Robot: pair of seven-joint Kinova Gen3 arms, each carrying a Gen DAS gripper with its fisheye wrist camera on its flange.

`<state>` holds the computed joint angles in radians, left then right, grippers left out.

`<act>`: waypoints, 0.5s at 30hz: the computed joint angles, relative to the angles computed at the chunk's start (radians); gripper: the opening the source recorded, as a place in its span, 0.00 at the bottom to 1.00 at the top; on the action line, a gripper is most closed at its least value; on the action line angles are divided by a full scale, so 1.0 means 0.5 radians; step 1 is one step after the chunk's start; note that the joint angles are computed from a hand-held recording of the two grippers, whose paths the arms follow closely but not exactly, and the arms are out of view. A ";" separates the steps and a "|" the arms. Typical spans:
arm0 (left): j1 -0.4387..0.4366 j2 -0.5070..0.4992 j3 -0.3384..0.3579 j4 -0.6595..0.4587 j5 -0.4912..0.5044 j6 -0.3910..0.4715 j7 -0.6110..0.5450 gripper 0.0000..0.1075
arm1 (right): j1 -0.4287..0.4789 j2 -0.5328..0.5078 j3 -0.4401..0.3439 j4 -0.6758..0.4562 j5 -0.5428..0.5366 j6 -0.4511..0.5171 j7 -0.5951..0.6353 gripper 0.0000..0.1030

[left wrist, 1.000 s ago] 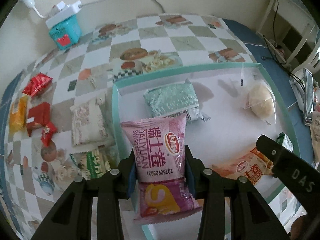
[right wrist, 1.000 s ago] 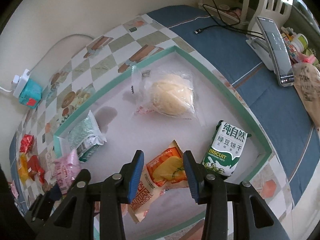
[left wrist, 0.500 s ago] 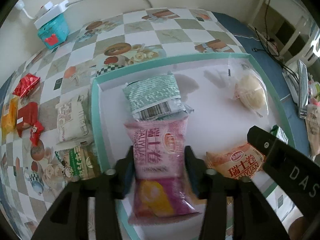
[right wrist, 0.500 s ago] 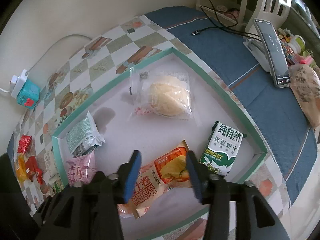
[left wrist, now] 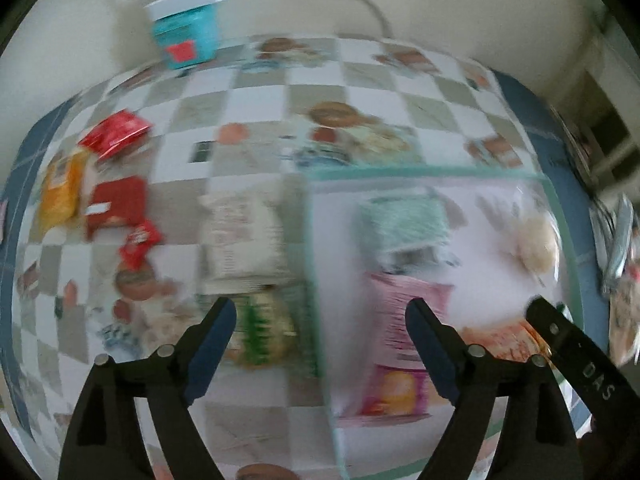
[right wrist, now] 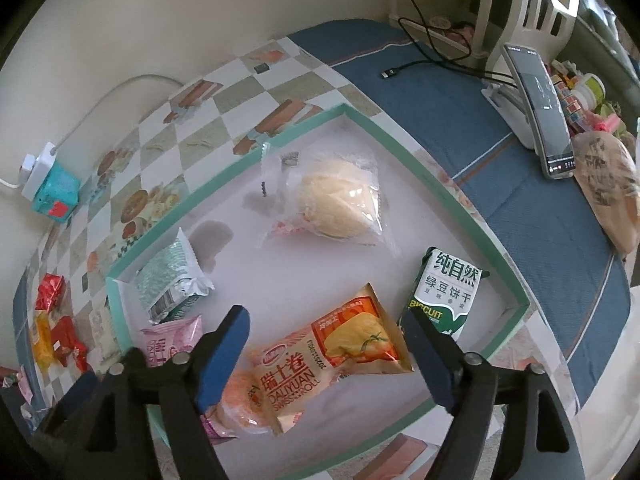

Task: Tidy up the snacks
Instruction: 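Move both open grippers from the tray back over the snack pile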

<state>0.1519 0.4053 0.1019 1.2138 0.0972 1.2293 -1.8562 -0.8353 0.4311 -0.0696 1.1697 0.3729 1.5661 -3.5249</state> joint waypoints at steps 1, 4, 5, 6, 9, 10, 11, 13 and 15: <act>-0.014 0.003 -0.021 -0.017 -0.006 -0.002 0.027 0.81 | -0.003 0.011 0.001 -0.020 0.006 0.015 0.008 0.88; -0.059 -0.002 -0.071 -0.047 -0.034 -0.046 0.113 0.83 | -0.017 0.051 0.006 -0.093 0.026 0.054 0.052 0.96; -0.080 -0.004 -0.082 -0.053 -0.037 -0.059 0.134 0.84 | -0.025 0.064 0.009 -0.119 0.041 0.056 0.076 0.98; -0.101 0.000 -0.096 -0.069 -0.044 -0.067 0.166 0.89 | -0.034 0.074 0.012 -0.141 0.056 0.053 0.097 1.00; -0.156 0.024 -0.132 -0.133 -0.080 -0.052 0.256 0.92 | -0.059 0.123 0.028 -0.234 0.081 0.072 0.164 1.00; -0.176 0.036 -0.141 -0.157 -0.093 -0.039 0.276 0.92 | -0.069 0.144 0.035 -0.275 0.089 0.091 0.191 1.00; -0.193 0.045 -0.150 -0.176 -0.108 -0.029 0.295 0.92 | -0.082 0.172 0.043 -0.330 0.100 0.111 0.224 1.00; -0.232 0.058 -0.172 -0.206 -0.138 -0.024 0.337 0.92 | -0.101 0.199 0.062 -0.390 0.110 0.109 0.259 1.00; -0.287 0.076 -0.179 -0.248 -0.137 0.006 0.357 0.92 | -0.127 0.241 0.082 -0.481 0.129 0.115 0.301 1.00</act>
